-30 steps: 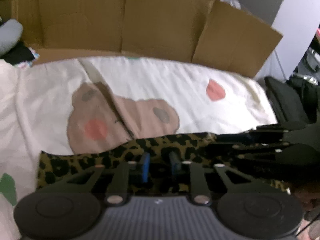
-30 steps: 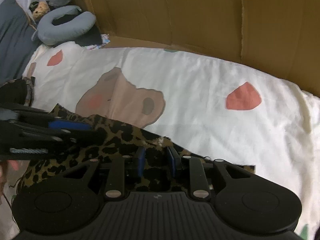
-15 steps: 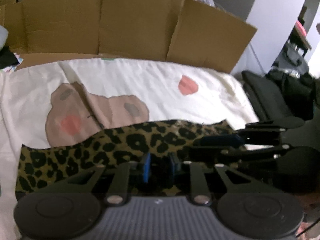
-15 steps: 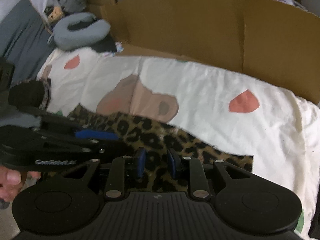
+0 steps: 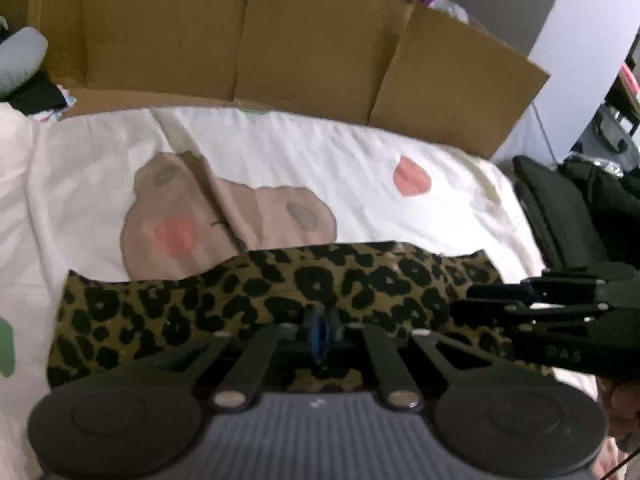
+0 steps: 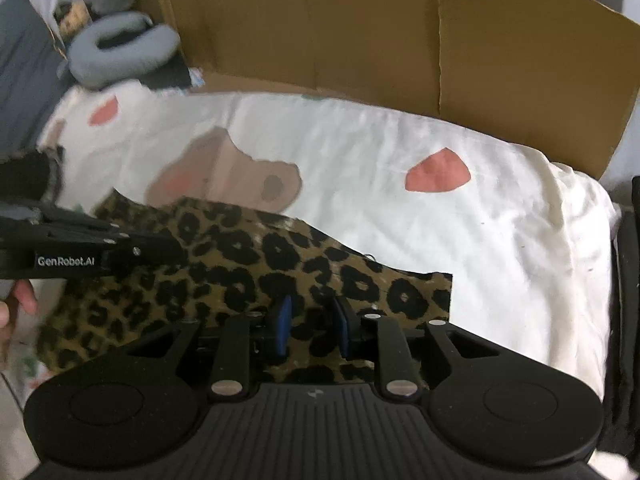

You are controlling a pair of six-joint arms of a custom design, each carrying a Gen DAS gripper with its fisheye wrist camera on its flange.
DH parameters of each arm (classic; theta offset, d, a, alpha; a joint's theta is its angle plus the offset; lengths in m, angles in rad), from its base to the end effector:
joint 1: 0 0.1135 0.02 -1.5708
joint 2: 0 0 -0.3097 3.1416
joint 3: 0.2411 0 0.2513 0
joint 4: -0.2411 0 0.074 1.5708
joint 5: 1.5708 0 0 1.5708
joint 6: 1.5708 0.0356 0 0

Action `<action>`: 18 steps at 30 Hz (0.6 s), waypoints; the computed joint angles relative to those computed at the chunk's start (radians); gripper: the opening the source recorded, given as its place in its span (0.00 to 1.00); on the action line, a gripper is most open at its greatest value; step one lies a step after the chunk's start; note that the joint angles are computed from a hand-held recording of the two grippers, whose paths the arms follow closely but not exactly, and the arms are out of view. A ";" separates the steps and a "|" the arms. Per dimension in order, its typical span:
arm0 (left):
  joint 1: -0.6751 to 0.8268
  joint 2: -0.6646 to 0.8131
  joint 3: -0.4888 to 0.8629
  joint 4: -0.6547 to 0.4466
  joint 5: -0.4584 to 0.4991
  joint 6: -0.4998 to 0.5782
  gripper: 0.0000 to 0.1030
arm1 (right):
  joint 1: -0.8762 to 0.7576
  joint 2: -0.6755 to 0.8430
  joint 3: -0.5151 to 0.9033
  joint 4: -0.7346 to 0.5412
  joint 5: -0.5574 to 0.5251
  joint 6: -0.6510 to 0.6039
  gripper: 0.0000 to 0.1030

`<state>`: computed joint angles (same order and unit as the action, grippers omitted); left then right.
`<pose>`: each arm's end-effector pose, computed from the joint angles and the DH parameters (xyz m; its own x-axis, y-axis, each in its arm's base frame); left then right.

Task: Fold clothes
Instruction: 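Lower the folded trousers onto the duvet with both grippers, then fold the trousers over again with both grippers, carrying the held edge across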

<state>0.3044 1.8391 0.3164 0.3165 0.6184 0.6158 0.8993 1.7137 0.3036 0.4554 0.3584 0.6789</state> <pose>0.2070 0.0434 0.0750 -0.7547 0.2562 -0.6039 0.4765 0.8469 -0.2362 0.1494 0.1679 0.1012 -0.7764 -0.0318 -0.6295 -0.1536 0.9782 0.1401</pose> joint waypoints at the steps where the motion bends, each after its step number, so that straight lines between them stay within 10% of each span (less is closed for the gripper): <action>1: 0.014 -0.014 -0.005 -0.019 0.014 0.012 0.08 | 0.010 -0.012 -0.003 -0.003 0.005 0.008 0.28; 18: 0.045 0.029 -0.070 0.073 -0.019 0.090 0.03 | 0.091 0.063 0.059 -0.065 0.032 -0.016 0.28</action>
